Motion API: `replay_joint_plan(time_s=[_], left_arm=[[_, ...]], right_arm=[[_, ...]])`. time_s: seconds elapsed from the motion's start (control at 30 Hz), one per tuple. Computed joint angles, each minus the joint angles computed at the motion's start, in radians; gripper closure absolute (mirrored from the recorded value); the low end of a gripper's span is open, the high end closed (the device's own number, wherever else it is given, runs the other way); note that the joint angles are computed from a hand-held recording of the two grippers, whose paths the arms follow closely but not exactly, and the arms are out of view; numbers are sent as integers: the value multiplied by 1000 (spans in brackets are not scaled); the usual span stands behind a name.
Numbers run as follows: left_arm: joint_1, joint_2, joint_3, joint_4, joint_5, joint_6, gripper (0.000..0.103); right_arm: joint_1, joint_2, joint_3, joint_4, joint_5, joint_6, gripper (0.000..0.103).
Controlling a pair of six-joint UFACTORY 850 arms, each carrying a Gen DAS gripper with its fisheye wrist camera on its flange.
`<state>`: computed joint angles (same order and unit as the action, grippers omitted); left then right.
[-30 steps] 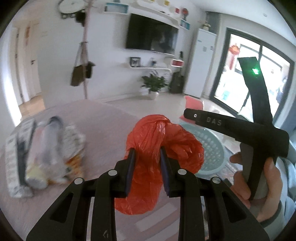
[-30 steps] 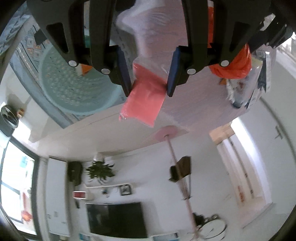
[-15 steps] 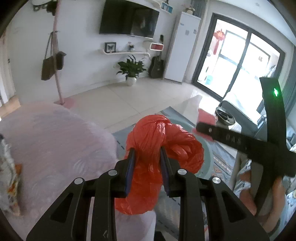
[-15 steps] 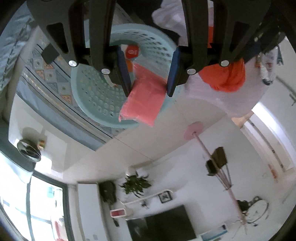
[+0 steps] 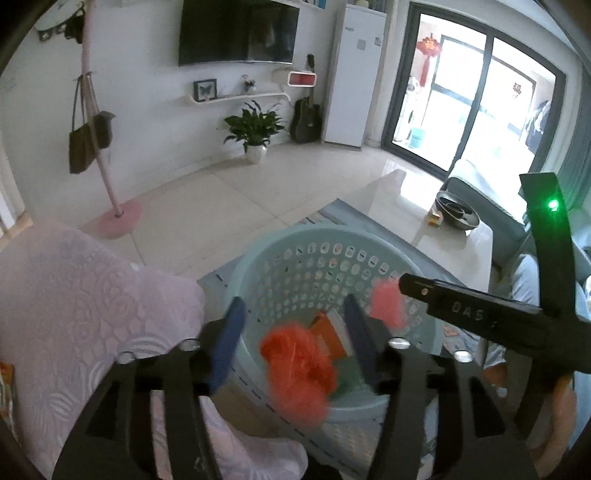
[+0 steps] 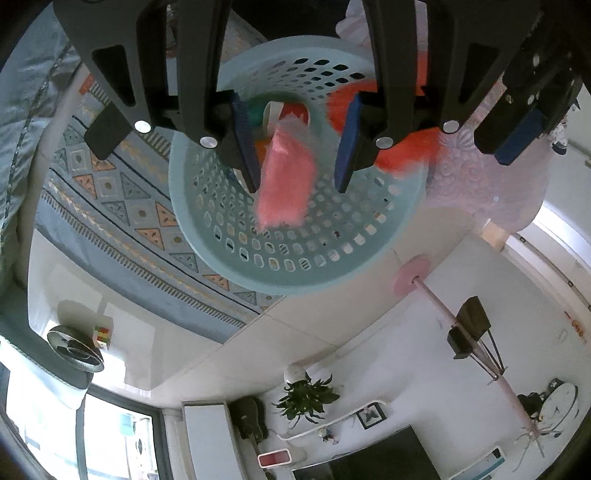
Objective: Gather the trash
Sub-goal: 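Carry the red bag and pink packet over the basket and release both, then grasp the white milk carton with the left tool while the right tool grasps the clear bottle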
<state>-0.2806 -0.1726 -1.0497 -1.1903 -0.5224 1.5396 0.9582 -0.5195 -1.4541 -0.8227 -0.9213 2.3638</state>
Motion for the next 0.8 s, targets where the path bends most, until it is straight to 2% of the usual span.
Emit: replay_joint_plan(time_s=[0.07,0.2,0.43,0.63,0.8], left_arm=[[2,-2,-1,20,-5,-25,46],[22,11,3,2,-30,-17,41],[67,70,42,-55,-61,23,40],[142,141,85,-116,-103,71,38],[225,187,102,-142,-134,79,37]], right_arm=[[3,7,12,-8,-1,13,51],[13,14,20,-22,0,32,51],[34,-1,-39,-37,-40,-3,51],[60,-60,-174,-65,-106,-86,51],[79,-144,-345,-90,-147,-198,51]])
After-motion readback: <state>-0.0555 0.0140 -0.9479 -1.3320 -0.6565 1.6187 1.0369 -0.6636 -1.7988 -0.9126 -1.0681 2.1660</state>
